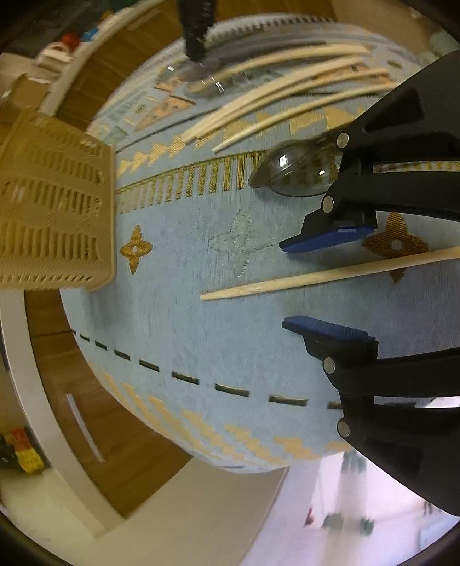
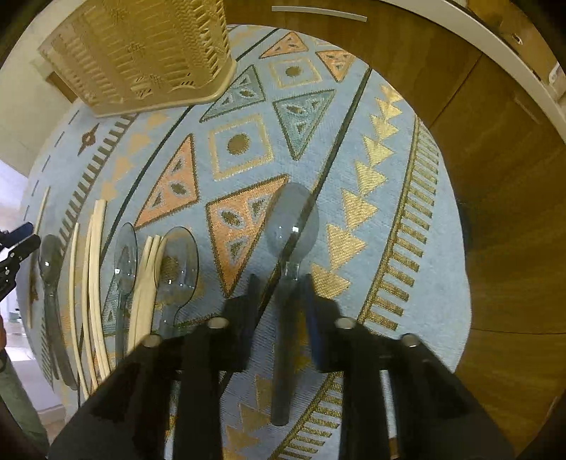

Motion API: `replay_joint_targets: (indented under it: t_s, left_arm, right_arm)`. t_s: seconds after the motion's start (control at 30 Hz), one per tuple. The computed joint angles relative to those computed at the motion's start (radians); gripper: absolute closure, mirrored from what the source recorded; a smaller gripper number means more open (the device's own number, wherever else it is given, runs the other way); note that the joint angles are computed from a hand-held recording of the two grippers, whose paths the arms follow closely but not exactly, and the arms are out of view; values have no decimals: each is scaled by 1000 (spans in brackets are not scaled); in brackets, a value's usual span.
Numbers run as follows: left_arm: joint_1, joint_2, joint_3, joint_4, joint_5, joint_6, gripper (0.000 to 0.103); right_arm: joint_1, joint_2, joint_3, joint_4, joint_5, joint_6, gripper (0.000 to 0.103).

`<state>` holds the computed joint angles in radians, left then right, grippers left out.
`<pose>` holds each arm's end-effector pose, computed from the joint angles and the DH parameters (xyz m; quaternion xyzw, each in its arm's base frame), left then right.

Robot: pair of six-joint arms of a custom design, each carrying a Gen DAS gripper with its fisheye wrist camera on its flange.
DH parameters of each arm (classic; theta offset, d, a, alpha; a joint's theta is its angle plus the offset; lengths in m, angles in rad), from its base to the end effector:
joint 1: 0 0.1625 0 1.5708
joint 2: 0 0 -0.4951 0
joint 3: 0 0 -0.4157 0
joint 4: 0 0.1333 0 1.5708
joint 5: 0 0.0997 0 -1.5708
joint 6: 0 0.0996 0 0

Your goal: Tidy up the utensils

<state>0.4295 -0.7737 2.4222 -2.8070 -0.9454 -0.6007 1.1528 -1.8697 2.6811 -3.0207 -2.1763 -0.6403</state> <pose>-0.2665 -0.3328 -0.0199 0.3094 0.8807 -0.1049 0.3429 -0.0393 -0.2772 0.3278 0.0075 -0.9111 0.1157 0.3956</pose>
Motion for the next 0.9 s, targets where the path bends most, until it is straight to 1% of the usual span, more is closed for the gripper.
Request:
replay_joint_targets:
  t_s: [0.03, 0.07, 0.1, 0.13, 0.17, 0.27, 0.3, 0.33, 0.37, 0.43, 0.5, 0.53, 0.57, 0.63, 0.67, 0.73, 0.77, 0.83, 0.87, 0.9]
  left_arm:
    - [-6, 6, -5, 9, 10, -2, 69]
    - [-10, 10, -8, 10, 9, -1, 81]
    - [-13, 14, -9, 0, 5, -2, 94]
    - [-23, 20, -11, 13, 22, -17, 98]
    - [-28, 24, -10, 16, 38, -28, 99]
    - [-22, 15, 7, -60, 32, -25, 99]
    - [-26, 3, 19, -103, 37, -20, 99]
    - [-29, -8, 27, -139, 39, -13, 99]
    - [-36, -28, 38, -199, 43, 0, 99]
    - [-49, -52, 50, -308, 53, 32, 99]
    - [-61, -77, 52, -429, 57, 84, 99]
    - [-63, -81, 40, -480, 57, 115, 99]
    - [-65, -85, 27, -528, 58, 148, 99]
    - [-64, -77, -12, -619, 59, 215, 99]
    - [-60, -64, -40, -688, 60, 266, 99]
    - [-55, -35, -87, -772, 60, 332, 99]
    - [-47, -19, -118, -802, 51, 358, 99]
    - [-26, 22, -184, -873, 30, 411, 99]
    - [-17, 54, -218, -929, 34, 456, 99]
    - [-19, 77, -240, -960, 42, 477, 99]
  right_arm:
    - [10, 4, -2, 8, -9, 6, 93]
    - [26, 17, 3, -14, -31, 1, 93]
    - [31, 21, 8, -30, -34, -8, 93]
    - [32, 19, 11, -37, -30, -12, 93]
    - [27, 7, 15, -38, -17, -17, 93]
    - [44, -53, 13, -4, 15, -14, 93]
    - [60, -99, 5, 34, 46, -9, 93]
    - [73, -162, -5, 85, 106, -23, 93]
    - [92, -189, -9, 97, 124, -27, 93]
    - [169, -242, -16, 94, 152, -32, 93]
    - [222, -273, -42, 123, 189, -11, 93]
    - [259, -274, -52, 113, 200, 5, 93]
    - [277, -256, -68, 96, 219, 12, 93]
    - [311, -222, -89, 44, 287, 28, 93]
    - [319, -221, -93, 32, 307, 31, 93]
    - [329, -199, -107, -9, 364, 37, 93]
    - [335, -174, -112, -47, 399, 41, 93]
    - [368, -93, -116, -193, 409, 28, 93]
    - [372, -59, -117, -253, 431, 13, 93]
    - [367, -29, -113, -309, 462, -4, 93]
